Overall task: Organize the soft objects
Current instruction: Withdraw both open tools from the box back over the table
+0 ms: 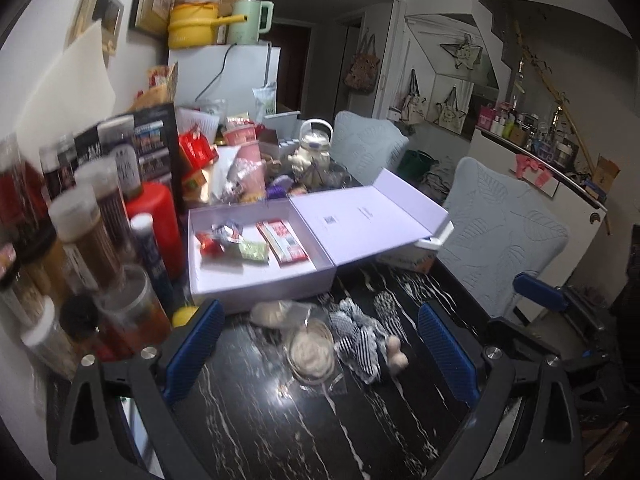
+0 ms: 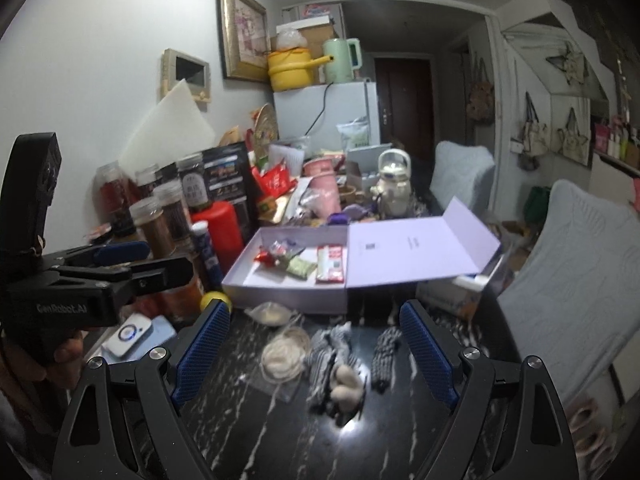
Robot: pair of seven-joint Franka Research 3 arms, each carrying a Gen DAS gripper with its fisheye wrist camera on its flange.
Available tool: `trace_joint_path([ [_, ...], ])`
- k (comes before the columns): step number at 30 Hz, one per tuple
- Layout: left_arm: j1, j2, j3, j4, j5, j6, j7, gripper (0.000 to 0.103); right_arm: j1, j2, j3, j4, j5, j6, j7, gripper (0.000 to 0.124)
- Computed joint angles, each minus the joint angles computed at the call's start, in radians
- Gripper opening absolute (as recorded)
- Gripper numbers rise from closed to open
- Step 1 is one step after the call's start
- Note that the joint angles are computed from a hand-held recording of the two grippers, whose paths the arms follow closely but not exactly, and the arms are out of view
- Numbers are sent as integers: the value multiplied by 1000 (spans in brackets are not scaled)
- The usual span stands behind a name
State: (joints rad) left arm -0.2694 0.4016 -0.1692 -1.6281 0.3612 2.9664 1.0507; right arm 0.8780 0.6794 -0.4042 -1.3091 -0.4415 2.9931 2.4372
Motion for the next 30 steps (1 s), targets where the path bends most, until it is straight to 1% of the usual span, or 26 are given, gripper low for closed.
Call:
trace_joint_path([
  [4, -3, -26, 9, -61, 7, 20, -27, 99, 11, -14, 0, -52, 13, 26, 19, 88],
  [5, -1, -26, 5, -68, 8, 19, -23, 99, 21, -16, -11, -68, 16, 38, 31, 88],
  [7, 18, -23, -21, -83, -11, 16, 3, 99, 45, -16, -36, -90, 24, 47, 49, 88],
  [8, 34, -18, -44, -89, -34, 11, 24, 99, 56, -15, -47, -97, 29, 44, 57, 88],
  [9, 65, -10, -84, -95, -71, 18, 65, 99, 61, -14, -49, -104, 35, 40, 60, 88],
  [10, 92, 0, -119, -98, -105, 27, 107, 99, 60, -15, -44, -111, 42, 36, 59, 88],
  [11, 127, 14, -167, -100, -146, 26, 160, 99, 53, -16, -29, -117, 52, 34, 52, 88],
  [12, 146, 25, -194, -95, -175, 10, 200, 99, 46, -16, -18, -120, 60, 32, 45, 88],
  [14, 157, 40, -217, -92, -219, -10, 253, 99, 30, -18, 11, -132, 79, 33, 27, 88],
  [16, 155, 44, -220, -100, -251, -12, 282, 99, 33, -18, 11, -147, 92, 43, 24, 88],
  [18, 145, 45, -210, -110, -269, -3, 293, 99, 30, -20, 21, -168, 110, 60, 9, 88],
  [20, 124, 48, -187, -122, -271, 13, 283, 99, 48, -19, 1, -188, 129, 71, 10, 88],
  [22, 92, 52, -150, -136, -253, 35, 256, 99, 55, -19, -5, -203, 149, 71, 2, 88],
  [23, 88, 59, -145, -133, -245, 35, 254, 99, 61, -20, -12, -214, 157, 72, 0, 88],
  [26, 58, 76, -112, -127, -214, 12, 228, 99, 89, -17, -44, -241, 173, 51, 9, 88],
  [28, 41, 87, -92, -120, -197, -10, 204, 99, 98, -13, -53, -247, 173, 32, 19, 88],
  [30, 43, 103, -94, -107, -196, -37, 193, 99, 95, -5, -51, -246, 170, 11, 31, 88],
])
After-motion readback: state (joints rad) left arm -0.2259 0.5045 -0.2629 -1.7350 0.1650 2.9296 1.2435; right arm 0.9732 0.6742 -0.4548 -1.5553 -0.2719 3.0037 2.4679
